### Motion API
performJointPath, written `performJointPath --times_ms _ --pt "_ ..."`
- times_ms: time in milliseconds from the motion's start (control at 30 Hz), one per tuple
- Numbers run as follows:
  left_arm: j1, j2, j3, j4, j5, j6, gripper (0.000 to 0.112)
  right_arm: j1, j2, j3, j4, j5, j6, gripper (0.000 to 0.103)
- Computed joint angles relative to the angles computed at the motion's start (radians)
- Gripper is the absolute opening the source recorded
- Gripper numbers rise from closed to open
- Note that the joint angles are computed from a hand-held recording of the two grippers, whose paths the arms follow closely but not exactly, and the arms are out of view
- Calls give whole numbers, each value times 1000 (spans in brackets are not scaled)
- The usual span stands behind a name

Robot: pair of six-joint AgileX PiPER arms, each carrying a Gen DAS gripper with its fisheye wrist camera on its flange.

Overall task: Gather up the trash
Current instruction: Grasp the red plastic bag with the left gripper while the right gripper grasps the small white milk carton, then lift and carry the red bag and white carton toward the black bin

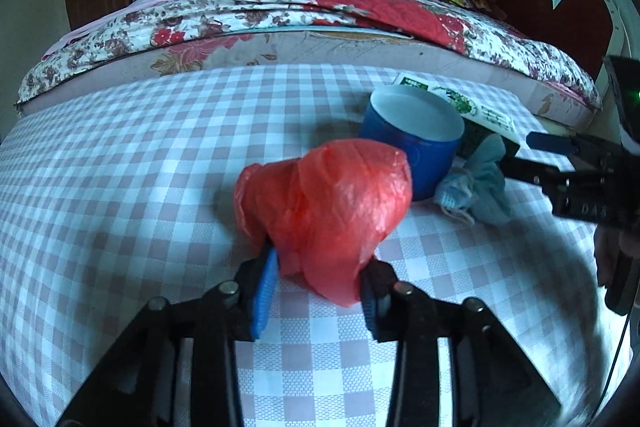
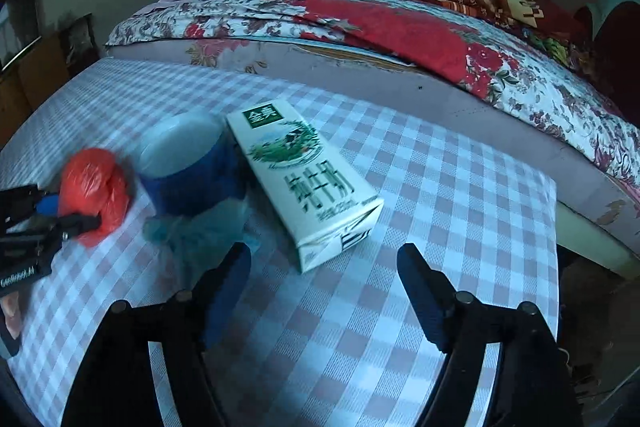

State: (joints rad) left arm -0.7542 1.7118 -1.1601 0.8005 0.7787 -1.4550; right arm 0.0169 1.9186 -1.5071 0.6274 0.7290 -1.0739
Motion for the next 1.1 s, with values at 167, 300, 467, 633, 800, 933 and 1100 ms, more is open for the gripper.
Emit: performJointPath --times_ms 167,300,467,633,800,933,1100 --pt "15 14 -7 4 -9 11 53 12 104 -169 -4 102 57 77" --pt "35 27 -24 -9 -17 32 55 33 120 -189 5 130 77 66" --pt "60 23 -15 -40 -65 49 30 49 43 -59 23 63 90 63" --pt "30 -22 19 -15 -53 28 16 39 -54 70 57 -34 95 59" --pt "-33 -65 24 18 23 10 16 13 -171 166 44 -94 111 59" --pt "-103 -98 29 35 77 -27 16 -27 -273 249 52 -92 85 58" --pt "-189 -108 23 35 133 -57 16 -94 -393 372 110 -68 10 58"
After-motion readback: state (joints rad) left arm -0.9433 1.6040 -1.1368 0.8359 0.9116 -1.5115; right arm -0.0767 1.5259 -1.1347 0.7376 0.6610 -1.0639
